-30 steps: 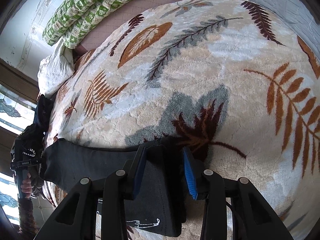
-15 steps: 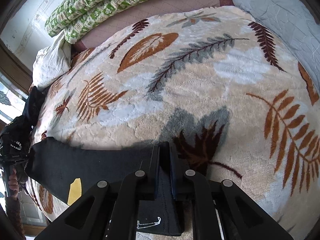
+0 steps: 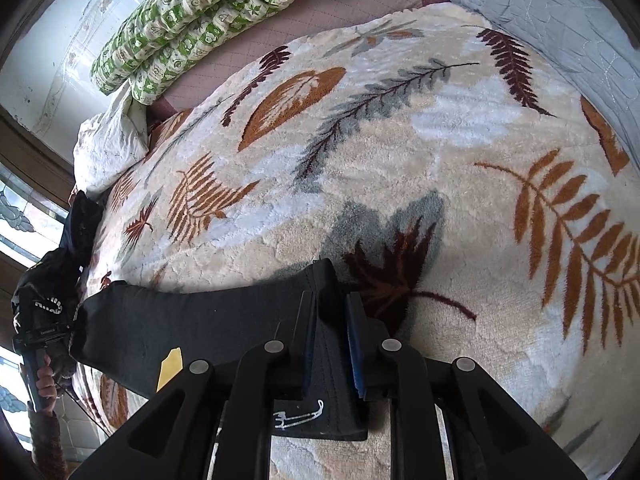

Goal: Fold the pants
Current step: 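Open both grippers and release the folded sweatpants onto the bed, then move both grippers to the yellow-tag end of the black strip and grasp it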

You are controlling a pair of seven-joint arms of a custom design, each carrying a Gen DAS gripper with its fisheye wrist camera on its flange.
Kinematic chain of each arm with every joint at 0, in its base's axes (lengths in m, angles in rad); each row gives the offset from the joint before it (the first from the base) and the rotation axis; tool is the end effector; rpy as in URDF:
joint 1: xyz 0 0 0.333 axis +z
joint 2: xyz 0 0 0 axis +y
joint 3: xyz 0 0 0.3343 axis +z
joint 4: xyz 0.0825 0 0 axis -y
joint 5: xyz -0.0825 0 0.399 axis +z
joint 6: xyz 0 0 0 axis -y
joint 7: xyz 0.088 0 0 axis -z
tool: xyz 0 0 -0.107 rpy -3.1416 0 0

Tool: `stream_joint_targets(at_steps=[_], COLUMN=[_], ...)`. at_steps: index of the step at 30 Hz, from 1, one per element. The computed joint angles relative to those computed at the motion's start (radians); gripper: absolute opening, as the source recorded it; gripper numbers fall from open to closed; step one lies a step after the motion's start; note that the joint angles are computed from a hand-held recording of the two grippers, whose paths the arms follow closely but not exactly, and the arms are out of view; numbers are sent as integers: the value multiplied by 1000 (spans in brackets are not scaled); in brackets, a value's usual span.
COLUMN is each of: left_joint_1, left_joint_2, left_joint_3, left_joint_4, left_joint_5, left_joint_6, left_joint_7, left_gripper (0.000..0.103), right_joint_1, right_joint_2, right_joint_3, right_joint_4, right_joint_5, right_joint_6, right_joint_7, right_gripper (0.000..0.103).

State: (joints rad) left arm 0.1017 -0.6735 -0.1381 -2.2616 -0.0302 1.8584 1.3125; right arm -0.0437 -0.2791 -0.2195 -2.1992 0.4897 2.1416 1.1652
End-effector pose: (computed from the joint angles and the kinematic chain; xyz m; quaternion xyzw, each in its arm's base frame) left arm 0.3710 -0.0311 0.6387 -0.7810 0.6098 -0.0883 0.1024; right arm 0.4884 -0.1192 0.5353 -0.6536 0.7087 0.0174 0.2650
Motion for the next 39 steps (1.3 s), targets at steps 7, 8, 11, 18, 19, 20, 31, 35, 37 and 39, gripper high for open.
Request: stream_joint_targets(at_steps=[7, 8, 11, 18, 19, 20, 31, 35, 37, 39], left_joint_1=[-24, -30, -65, -158, -173, -189, -365, -402, -417, -431], left_joint_2=[-126, -142, -183, -169, -155, -138, 139, 209, 221, 230], left_joint_3=[-65, -75, -99, -163, -170, -179, -187, -180, -169, -154], left_joint_4=[-20, -20, -17, 40, 48, 60, 156, 177, 168, 152], left_joint_5=[29, 31, 8, -73, -88, -103, -337, -389, -435, -487], left_joint_6=[-22, -30, -56, -92, -87, -83, 8, 55, 91, 125], left_joint_7=[-64, -74, -102, -172, -180, -190, -313, -358, -388, -409], left_gripper=[66, 68, 74, 80, 80, 80, 80, 80, 80, 80], right_joint_1=[-9, -11, -17, -40, -44, -49, -105, -126, -135, -144], right_joint_2=[-61, -67, -75, -66, -63, -59, 52, 109, 137, 164], right_joint_3=[-24, -29, -44, -73, -76, -79, -86, -69, -57, -44], right_joint_4=[-15, -16, -16, -11, -9, -5, 64, 96, 114, 132], right_joint_5=[-12, -13, -12, 18, 23, 28, 134, 196, 228, 256], right_joint_6=[-49, -56, -76, -110, -115, -122, -240, -296, -323, -346], right_joint_7=[-24, -29, -36, -58, -63, -68, -78, -66, -60, -49], right_gripper=[31, 32, 40, 47, 50, 52, 59, 59, 60, 62])
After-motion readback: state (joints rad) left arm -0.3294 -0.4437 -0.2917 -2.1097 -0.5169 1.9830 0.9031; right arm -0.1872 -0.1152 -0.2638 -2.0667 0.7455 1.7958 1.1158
